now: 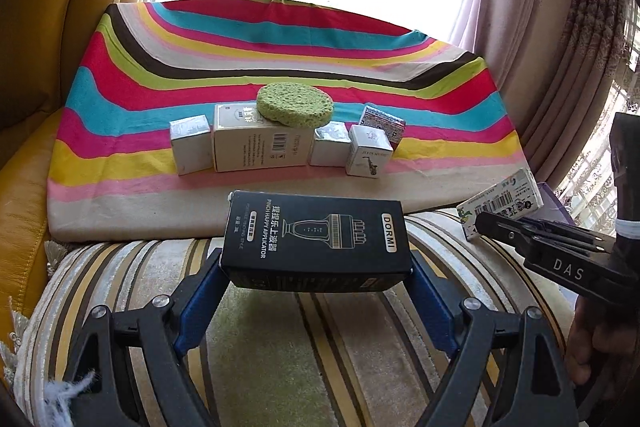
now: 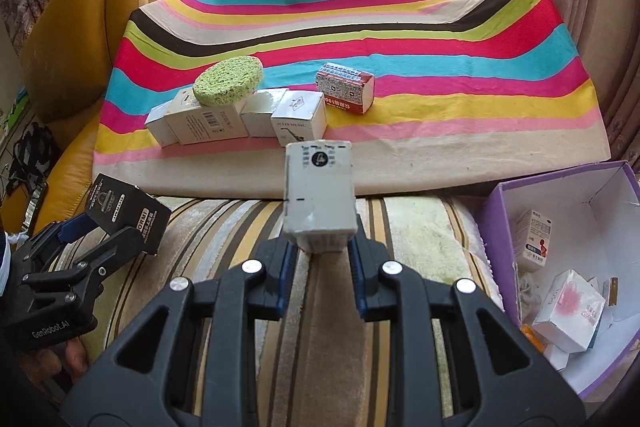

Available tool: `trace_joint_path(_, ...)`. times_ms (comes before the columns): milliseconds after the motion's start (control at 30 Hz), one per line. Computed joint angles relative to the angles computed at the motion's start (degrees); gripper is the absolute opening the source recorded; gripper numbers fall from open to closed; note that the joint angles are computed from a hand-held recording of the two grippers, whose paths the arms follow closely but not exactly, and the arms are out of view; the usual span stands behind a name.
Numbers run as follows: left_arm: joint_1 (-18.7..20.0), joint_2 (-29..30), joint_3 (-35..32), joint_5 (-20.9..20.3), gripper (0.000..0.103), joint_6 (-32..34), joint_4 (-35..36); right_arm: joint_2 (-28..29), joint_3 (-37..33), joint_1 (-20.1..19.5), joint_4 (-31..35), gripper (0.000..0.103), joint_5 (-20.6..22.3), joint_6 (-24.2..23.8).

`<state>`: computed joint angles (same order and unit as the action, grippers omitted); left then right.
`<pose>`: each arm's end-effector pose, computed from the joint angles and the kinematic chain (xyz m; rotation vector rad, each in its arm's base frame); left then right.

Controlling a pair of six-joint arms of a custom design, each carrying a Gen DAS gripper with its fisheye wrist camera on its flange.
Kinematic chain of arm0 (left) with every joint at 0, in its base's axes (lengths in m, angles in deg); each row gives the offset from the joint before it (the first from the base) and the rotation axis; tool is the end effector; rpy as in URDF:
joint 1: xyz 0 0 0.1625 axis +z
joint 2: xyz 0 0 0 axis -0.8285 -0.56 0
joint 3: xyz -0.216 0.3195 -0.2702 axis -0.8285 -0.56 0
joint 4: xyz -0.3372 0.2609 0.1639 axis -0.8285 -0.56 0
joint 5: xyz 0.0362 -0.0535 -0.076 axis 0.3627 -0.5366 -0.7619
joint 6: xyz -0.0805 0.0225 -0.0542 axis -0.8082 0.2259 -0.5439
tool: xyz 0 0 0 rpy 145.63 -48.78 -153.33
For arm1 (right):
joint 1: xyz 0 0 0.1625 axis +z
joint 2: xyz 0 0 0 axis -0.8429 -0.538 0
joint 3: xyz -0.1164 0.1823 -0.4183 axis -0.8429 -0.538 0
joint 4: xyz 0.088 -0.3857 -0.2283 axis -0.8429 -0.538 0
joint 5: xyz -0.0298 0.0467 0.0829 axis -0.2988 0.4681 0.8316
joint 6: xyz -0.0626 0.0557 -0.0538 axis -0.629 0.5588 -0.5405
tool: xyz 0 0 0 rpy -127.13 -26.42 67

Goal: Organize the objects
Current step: 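Carry the black DORMI box and white box over the purple box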

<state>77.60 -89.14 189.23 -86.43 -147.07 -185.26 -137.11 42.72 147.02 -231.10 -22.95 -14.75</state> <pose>-0.2925 -0.3530 0.0115 -0.2306 2.1162 -1.1838 0.1127 -0.5123 0.2081 1.2489 -2.4995 0.3636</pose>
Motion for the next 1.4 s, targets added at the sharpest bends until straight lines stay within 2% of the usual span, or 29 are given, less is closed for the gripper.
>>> trace_joint_path(200, 1.52, 3.50, -1.07, 0.93, 0.087, 13.52, -12.50, -3.44, -0.39, -2.96, 2.34, 0.028, 1.89, -0.39)
trace_joint_path(333, 2.49, 5.48, -2.50, 0.88, 0.087, 19.95, -17.53, -4.99, -0.97, -4.54, 3.09, 0.028, 2.72, -0.68)
trace_joint_path(567, 3.77, 8.44, -4.78, 0.71, 0.087, 28.27, -24.11, -6.72, -2.80, -7.14, 4.62, 0.028, 4.16, -0.12)
trace_joint_path(867, 5.07, 11.52, -8.48, 0.13, 0.087, 36.60, -28.42, -7.95, -5.25, -10.51, 6.21, 0.028, 4.99, 0.50)
trace_joint_path(1167, 7.23, 17.04, -15.26, -1.52, 0.087, 52.15, -36.95, -7.76, -8.89, -13.81, 3.42, 0.028, 4.58, 1.88)
trace_joint_path(1400, 9.21, 21.38, -21.90, -4.23, 0.087, 63.15, -40.18, -5.90, -13.31, -15.51, 2.62, 0.028, 3.35, 4.25)
